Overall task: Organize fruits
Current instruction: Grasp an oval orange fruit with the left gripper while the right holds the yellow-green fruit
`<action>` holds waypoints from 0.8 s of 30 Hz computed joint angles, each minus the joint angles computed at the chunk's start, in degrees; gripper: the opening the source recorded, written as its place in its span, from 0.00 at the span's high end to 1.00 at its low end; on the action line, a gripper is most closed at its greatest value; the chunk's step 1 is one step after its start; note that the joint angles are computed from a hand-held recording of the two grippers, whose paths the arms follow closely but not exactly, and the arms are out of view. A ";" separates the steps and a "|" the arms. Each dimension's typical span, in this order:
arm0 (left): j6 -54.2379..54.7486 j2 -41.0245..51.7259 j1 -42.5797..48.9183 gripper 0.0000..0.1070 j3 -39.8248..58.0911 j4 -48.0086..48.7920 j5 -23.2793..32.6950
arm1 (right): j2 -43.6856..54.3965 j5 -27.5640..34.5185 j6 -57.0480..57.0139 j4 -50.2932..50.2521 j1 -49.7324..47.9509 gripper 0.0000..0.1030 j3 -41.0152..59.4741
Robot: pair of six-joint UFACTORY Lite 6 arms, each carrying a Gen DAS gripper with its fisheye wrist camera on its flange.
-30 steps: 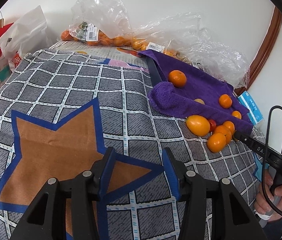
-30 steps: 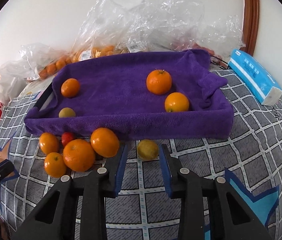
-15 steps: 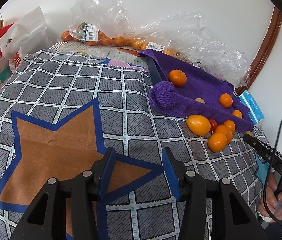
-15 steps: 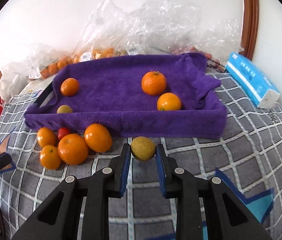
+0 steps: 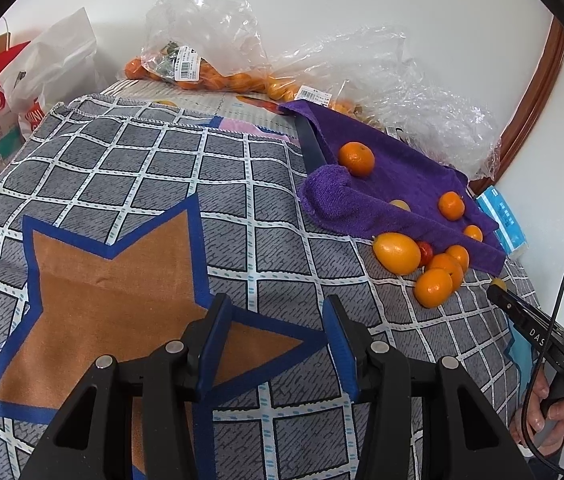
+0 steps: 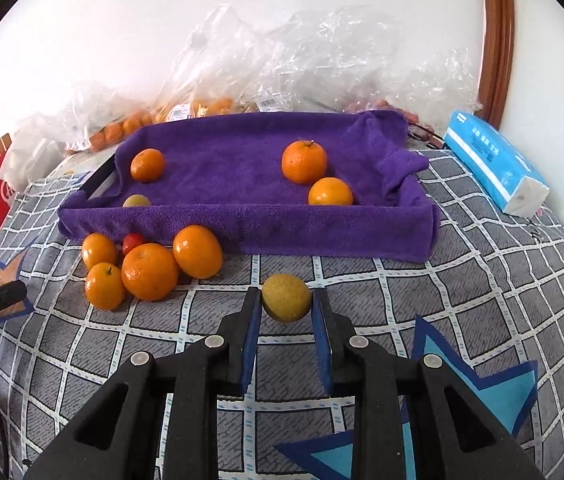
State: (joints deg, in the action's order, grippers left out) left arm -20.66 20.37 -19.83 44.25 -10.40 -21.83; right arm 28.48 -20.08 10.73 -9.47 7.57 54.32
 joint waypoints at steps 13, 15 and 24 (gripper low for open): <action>-3.60 -0.86 0.34 0.59 -1.15 4.53 -1.09 | -0.06 -0.49 -0.26 2.28 -0.35 0.75 -0.57; 0.16 -1.20 -0.47 0.59 -1.05 0.71 -0.48 | -0.11 -0.69 2.14 -0.09 -0.93 0.75 -0.66; 6.55 -5.12 -3.87 0.59 -0.56 -5.19 3.63 | -2.57 -4.10 6.36 -5.85 -2.90 0.75 -3.78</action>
State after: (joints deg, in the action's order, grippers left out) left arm -14.12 15.25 -23.69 43.68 -15.59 -18.19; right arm 25.91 -24.18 17.09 -15.33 4.67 50.54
